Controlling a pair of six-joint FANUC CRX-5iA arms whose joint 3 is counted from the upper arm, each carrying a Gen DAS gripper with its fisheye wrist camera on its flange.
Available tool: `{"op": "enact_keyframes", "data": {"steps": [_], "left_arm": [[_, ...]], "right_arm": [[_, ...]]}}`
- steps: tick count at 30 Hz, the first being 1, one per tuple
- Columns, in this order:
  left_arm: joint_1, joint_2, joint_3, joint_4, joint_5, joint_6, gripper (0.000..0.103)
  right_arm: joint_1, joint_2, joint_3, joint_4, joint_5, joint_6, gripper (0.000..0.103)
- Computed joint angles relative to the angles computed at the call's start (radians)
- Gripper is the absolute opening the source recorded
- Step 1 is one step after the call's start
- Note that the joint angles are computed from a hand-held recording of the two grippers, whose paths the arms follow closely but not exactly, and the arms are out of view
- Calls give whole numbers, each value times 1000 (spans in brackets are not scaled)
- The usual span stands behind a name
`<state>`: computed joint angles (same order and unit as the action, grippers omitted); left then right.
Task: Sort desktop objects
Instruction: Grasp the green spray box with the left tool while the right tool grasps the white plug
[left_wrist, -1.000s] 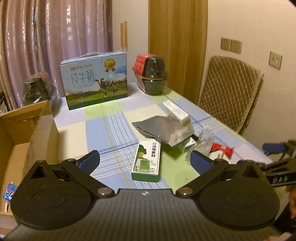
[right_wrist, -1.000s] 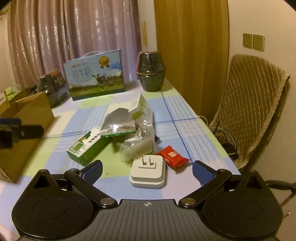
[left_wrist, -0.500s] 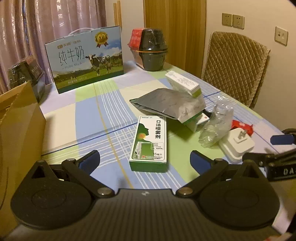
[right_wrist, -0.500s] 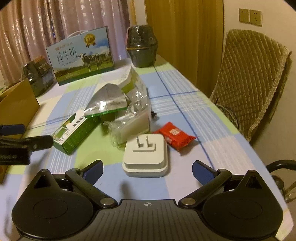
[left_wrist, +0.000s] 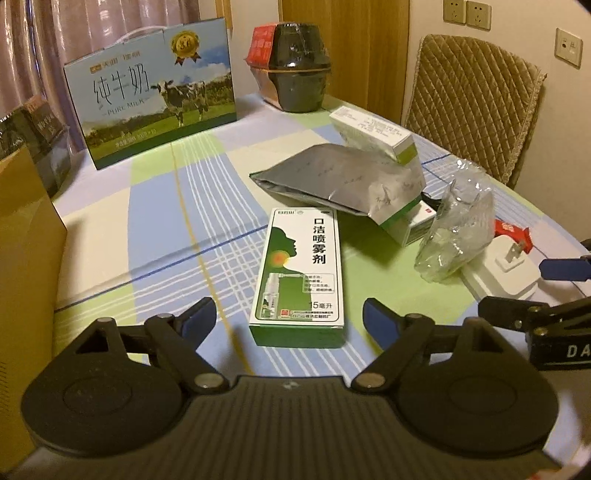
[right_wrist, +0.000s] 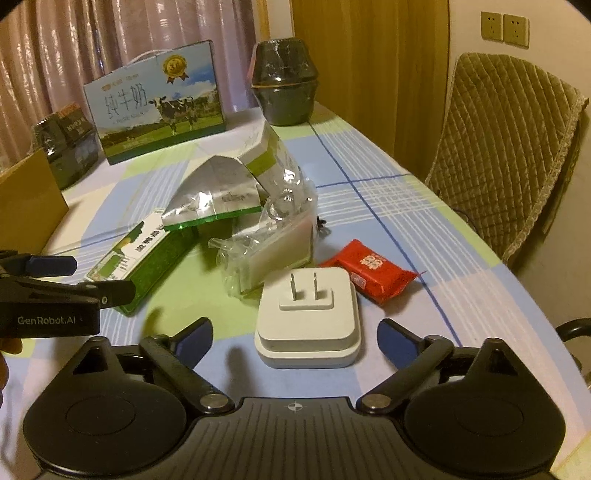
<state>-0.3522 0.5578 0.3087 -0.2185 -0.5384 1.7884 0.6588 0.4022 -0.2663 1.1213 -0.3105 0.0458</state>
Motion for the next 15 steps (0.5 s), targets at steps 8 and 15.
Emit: {"op": "enact_keyframes", "data": {"steps": [8, 15], "left_arm": [[-2, 37, 44, 2, -25, -9, 70], [-7, 38, 56, -3, -61, -3, 53]], "right_arm": [[8, 21, 18, -23, -35, 18, 83], [7, 24, 13, 41, -50, -9, 62]]}}
